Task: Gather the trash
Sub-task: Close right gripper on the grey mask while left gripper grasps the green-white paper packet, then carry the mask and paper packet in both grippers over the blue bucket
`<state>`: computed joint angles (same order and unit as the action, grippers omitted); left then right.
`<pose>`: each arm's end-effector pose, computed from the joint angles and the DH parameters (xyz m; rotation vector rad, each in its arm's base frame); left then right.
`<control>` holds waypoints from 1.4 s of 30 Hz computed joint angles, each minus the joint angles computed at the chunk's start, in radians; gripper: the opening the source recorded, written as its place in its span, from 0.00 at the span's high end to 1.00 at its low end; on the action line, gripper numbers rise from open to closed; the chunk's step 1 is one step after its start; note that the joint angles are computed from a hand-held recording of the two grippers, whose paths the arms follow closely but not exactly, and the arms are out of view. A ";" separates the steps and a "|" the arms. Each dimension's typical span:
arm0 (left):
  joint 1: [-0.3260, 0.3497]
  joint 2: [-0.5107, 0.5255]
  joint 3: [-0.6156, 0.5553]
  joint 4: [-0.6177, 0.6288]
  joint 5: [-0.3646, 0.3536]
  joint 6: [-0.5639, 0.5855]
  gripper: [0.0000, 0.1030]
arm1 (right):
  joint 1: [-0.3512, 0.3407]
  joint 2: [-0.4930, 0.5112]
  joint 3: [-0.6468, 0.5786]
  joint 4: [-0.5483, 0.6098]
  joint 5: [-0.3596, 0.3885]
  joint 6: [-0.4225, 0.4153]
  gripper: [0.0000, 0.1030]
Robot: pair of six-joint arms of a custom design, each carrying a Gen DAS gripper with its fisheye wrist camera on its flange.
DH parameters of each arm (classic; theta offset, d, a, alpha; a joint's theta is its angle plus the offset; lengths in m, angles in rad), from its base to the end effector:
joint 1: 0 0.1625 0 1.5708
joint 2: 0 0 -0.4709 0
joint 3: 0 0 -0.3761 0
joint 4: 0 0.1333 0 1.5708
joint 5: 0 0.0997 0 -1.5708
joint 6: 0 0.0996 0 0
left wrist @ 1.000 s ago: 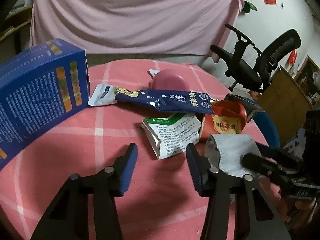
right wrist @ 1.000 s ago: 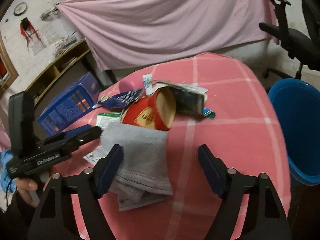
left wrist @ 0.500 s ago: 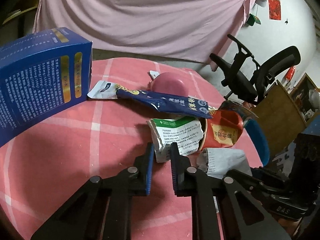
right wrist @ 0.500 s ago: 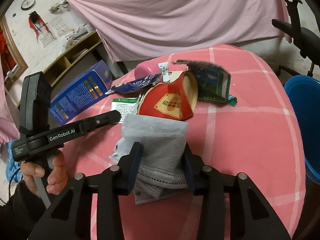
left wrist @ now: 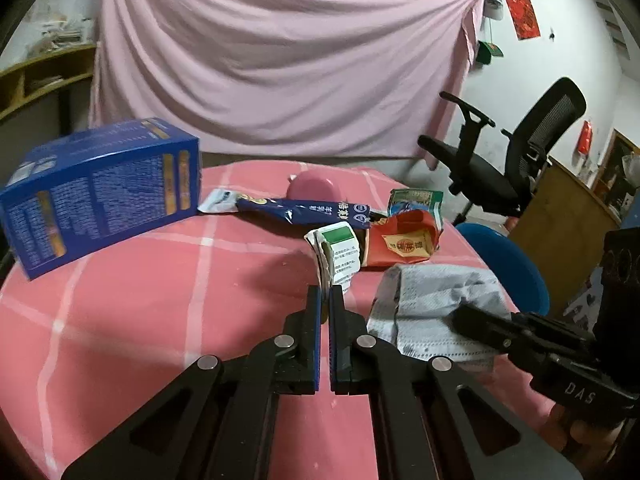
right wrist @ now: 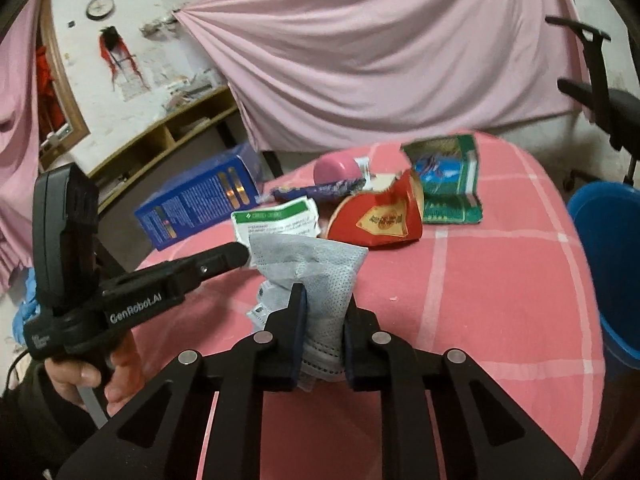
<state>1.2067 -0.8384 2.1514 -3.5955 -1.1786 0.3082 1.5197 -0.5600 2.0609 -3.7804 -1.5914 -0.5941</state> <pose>-0.0344 -0.5716 0.1444 0.6785 2.5255 -0.9834 0.1022 -0.5717 0.0267 0.7252 -2.6441 0.9531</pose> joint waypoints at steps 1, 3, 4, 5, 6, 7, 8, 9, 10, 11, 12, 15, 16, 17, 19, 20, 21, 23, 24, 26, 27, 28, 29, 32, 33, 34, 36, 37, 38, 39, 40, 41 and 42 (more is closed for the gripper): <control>-0.007 0.004 0.020 -0.041 0.013 -0.003 0.99 | -0.005 -0.001 0.008 -0.016 0.015 -0.008 0.87; -0.024 0.012 0.057 -0.116 0.037 -0.010 0.99 | -0.016 -0.003 0.022 -0.037 0.046 -0.013 0.87; -0.030 0.015 0.070 -0.142 0.045 -0.009 0.99 | -0.021 -0.006 0.029 -0.047 0.061 -0.013 0.87; -0.041 0.022 0.079 -0.168 0.061 -0.008 0.99 | -0.025 -0.008 0.035 -0.058 0.071 -0.014 0.87; -0.051 0.027 0.091 -0.191 0.077 -0.006 0.99 | -0.027 -0.008 0.041 -0.072 0.078 -0.016 0.87; -0.064 0.033 0.103 -0.218 0.096 -0.002 0.99 | -0.032 -0.010 0.046 -0.085 0.088 -0.018 0.87; -0.078 0.042 0.105 -0.236 0.113 -0.002 0.99 | -0.032 -0.012 0.052 -0.095 0.093 -0.016 0.87; -0.090 0.048 0.113 -0.259 0.127 0.000 0.99 | -0.034 -0.014 0.056 -0.102 0.100 -0.015 0.87; -0.100 0.051 0.123 -0.283 0.138 0.002 0.99 | -0.035 -0.015 0.062 -0.114 0.107 -0.013 0.87; -0.110 0.051 0.126 -0.297 0.148 0.000 0.99 | -0.031 -0.013 0.066 -0.128 0.109 -0.009 0.87; -0.118 0.054 0.133 -0.317 0.157 0.001 0.99 | -0.030 -0.015 0.071 -0.141 0.114 -0.008 0.87; -0.143 0.070 0.154 -0.383 0.184 0.006 0.99 | -0.032 -0.019 0.092 -0.192 0.137 -0.012 0.87; -0.151 0.075 0.154 -0.400 0.188 0.012 0.99 | -0.035 -0.022 0.102 -0.211 0.148 -0.014 0.87; -0.158 0.080 0.154 -0.416 0.192 0.019 0.99 | -0.037 -0.026 0.112 -0.232 0.161 -0.015 0.87; -0.175 0.083 0.156 -0.442 0.200 0.027 0.99 | -0.042 -0.029 0.124 -0.272 0.181 -0.016 0.87; -0.182 0.086 0.155 -0.456 0.201 0.032 0.99 | -0.046 -0.031 0.130 -0.288 0.190 -0.016 0.87; -0.187 0.084 0.152 -0.462 0.199 0.036 0.99 | -0.051 -0.033 0.136 -0.307 0.205 -0.013 0.87; -0.201 0.091 0.145 -0.484 0.198 0.046 0.99 | -0.059 -0.038 0.148 -0.342 0.227 -0.002 0.87; -0.207 0.095 0.140 -0.493 0.194 0.052 0.99 | -0.065 -0.043 0.153 -0.359 0.239 0.005 0.87; -0.220 0.102 0.133 -0.513 0.187 0.068 0.99 | -0.076 -0.048 0.159 -0.392 0.262 0.015 0.87; -0.227 0.107 0.126 -0.516 0.179 0.074 0.99 | -0.082 -0.050 0.164 -0.410 0.271 0.020 0.87; -0.233 0.108 0.119 -0.510 0.172 0.078 0.99 | -0.089 -0.055 0.167 -0.430 0.282 0.030 0.87; -0.240 0.115 0.109 -0.512 0.163 0.089 0.99 | -0.093 -0.057 0.170 -0.447 0.289 0.038 0.87; -0.254 0.131 0.080 -0.504 0.137 0.105 0.99 | -0.111 -0.066 0.179 -0.506 0.306 0.057 0.87; -0.260 0.141 0.067 -0.502 0.126 0.107 0.99 | -0.114 -0.069 0.180 -0.529 0.303 0.058 0.87; -0.265 0.150 0.055 -0.497 0.116 0.105 0.99 | -0.116 -0.071 0.181 -0.565 0.291 0.053 0.87; -0.275 0.165 0.033 -0.485 0.101 0.099 0.99 | -0.120 -0.075 0.181 -0.626 0.271 0.045 0.87; -0.280 0.177 0.017 -0.473 0.092 0.096 0.99 | -0.128 -0.079 0.183 -0.656 0.267 0.048 0.87; -0.285 0.186 0.002 -0.461 0.084 0.091 0.99 | -0.134 -0.084 0.186 -0.677 0.265 0.055 0.87; -0.288 0.195 -0.010 -0.448 0.073 0.087 0.99 | -0.139 -0.089 0.185 -0.692 0.262 0.065 0.87; -0.292 0.209 -0.029 -0.430 0.061 0.081 0.99 | -0.149 -0.093 0.186 -0.709 0.260 0.074 0.87; -0.296 0.216 -0.040 -0.420 0.054 0.080 0.99 | -0.160 -0.098 0.186 -0.726 0.258 0.084 0.87; -0.300 0.231 -0.058 -0.410 0.044 0.079 0.99 | -0.172 -0.102 0.187 -0.741 0.255 0.093 0.87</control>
<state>0.9071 -0.6078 2.0937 -4.0054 -1.1348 0.3875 1.3480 -0.6621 2.2479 -4.5210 -1.3362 -0.5016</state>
